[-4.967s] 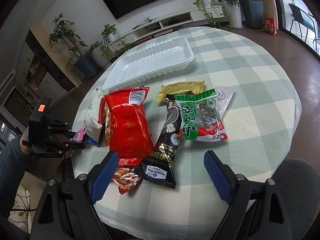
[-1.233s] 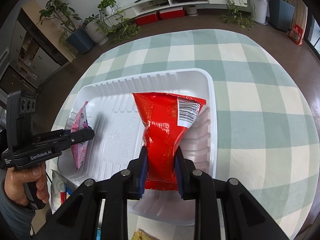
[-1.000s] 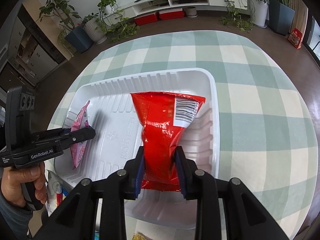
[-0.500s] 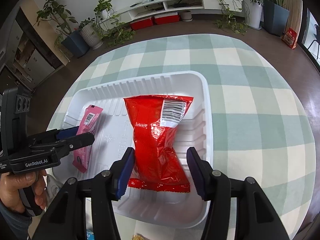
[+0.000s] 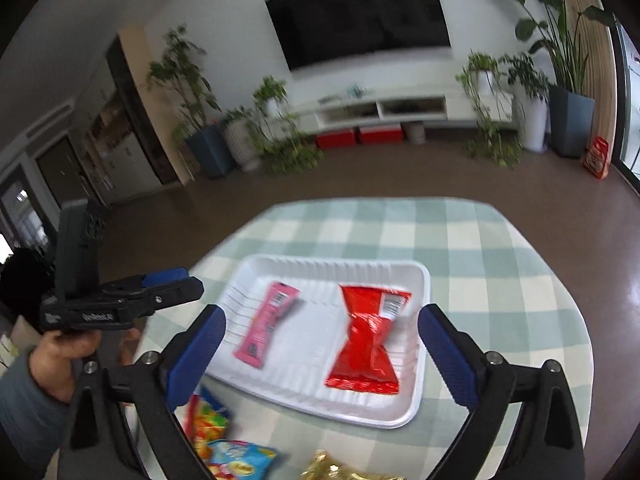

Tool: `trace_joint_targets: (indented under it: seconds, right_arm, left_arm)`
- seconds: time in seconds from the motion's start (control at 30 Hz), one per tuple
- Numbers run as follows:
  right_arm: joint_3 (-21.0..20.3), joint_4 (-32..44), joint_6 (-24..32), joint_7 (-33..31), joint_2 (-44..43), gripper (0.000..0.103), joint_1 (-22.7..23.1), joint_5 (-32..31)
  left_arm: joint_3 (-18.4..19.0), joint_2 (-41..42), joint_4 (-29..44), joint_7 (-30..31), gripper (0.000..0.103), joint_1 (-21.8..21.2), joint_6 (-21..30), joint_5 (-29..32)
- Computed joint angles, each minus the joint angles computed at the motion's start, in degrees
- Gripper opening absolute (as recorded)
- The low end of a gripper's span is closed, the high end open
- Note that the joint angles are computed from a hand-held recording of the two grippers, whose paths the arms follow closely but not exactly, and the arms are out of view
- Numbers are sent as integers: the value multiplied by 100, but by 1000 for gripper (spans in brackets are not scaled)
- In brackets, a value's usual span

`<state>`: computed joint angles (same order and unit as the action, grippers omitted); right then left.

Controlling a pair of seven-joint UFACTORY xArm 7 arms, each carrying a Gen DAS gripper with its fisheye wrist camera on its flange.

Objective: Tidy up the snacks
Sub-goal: 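Withdraw both grippers from the tray back over the snack pile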

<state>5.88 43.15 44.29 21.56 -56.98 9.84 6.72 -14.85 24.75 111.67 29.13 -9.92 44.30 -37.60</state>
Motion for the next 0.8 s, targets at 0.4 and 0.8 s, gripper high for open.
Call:
trace_joint_targets:
  seconds: [0.4, 0.8]
  right_arm:
    - [371, -664, 1026, 1136, -2411, 103, 359, 563]
    - [833, -1244, 3104, 2523, -4187, 97, 303, 1183]
  left_arm:
    - [903, -3061, -3719, -680, 103, 11, -1132, 115]
    - [1694, -4806, -6291, 85, 103, -977, -736, -21]
